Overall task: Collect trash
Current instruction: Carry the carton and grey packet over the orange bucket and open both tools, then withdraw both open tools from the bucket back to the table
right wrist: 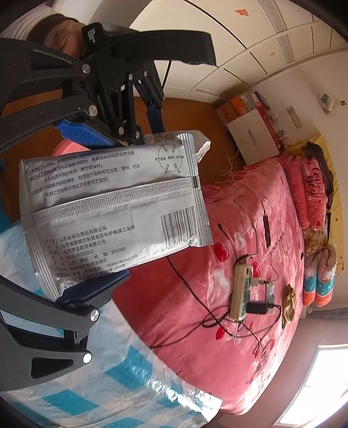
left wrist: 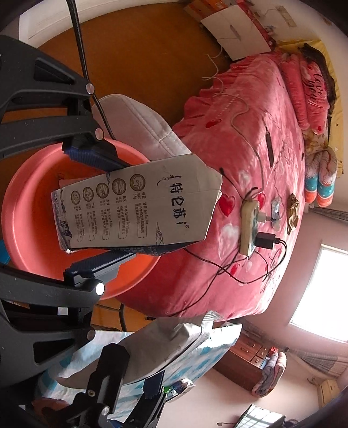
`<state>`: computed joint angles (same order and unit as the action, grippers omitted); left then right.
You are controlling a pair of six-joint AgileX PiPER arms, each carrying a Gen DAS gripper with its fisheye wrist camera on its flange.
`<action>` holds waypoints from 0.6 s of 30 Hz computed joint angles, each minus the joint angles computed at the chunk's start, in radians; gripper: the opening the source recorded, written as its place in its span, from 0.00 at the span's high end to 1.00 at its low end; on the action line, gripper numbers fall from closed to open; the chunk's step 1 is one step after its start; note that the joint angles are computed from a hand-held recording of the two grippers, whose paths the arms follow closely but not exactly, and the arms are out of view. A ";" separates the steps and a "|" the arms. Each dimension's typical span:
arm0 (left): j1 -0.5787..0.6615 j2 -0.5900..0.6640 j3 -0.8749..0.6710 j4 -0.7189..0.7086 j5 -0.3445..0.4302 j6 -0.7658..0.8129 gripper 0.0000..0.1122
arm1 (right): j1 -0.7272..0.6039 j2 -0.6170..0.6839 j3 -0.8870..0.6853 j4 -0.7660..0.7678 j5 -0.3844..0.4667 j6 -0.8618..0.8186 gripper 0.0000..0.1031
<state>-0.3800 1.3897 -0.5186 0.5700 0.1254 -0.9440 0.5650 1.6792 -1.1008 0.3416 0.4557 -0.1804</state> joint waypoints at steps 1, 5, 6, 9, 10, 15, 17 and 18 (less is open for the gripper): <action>0.005 0.009 0.002 0.028 -0.009 -0.028 0.48 | -0.003 0.013 -0.010 0.038 0.006 -0.037 0.19; 0.001 0.046 -0.014 0.192 0.032 -0.215 0.37 | -0.018 0.020 -0.012 0.141 0.004 -0.120 0.12; 0.002 0.051 -0.013 0.227 0.039 -0.256 0.34 | -0.022 0.015 -0.007 0.156 0.002 -0.126 0.12; 0.006 0.035 0.003 0.314 0.049 -0.353 0.30 | -0.038 -0.016 0.013 0.178 -0.011 -0.139 0.12; 0.004 0.031 0.003 0.328 0.058 -0.368 0.28 | -0.043 -0.035 0.029 0.180 -0.022 -0.141 0.11; -0.060 0.006 -0.005 0.416 0.148 -0.476 0.24 | -0.062 -0.139 0.117 0.122 -0.080 -0.086 0.09; -0.093 -0.010 -0.011 0.415 0.183 -0.481 0.22 | -0.072 -0.175 0.151 0.088 -0.101 -0.056 0.09; -0.100 -0.015 -0.013 0.411 0.190 -0.477 0.22 | -0.081 -0.189 0.166 0.094 -0.107 -0.062 0.09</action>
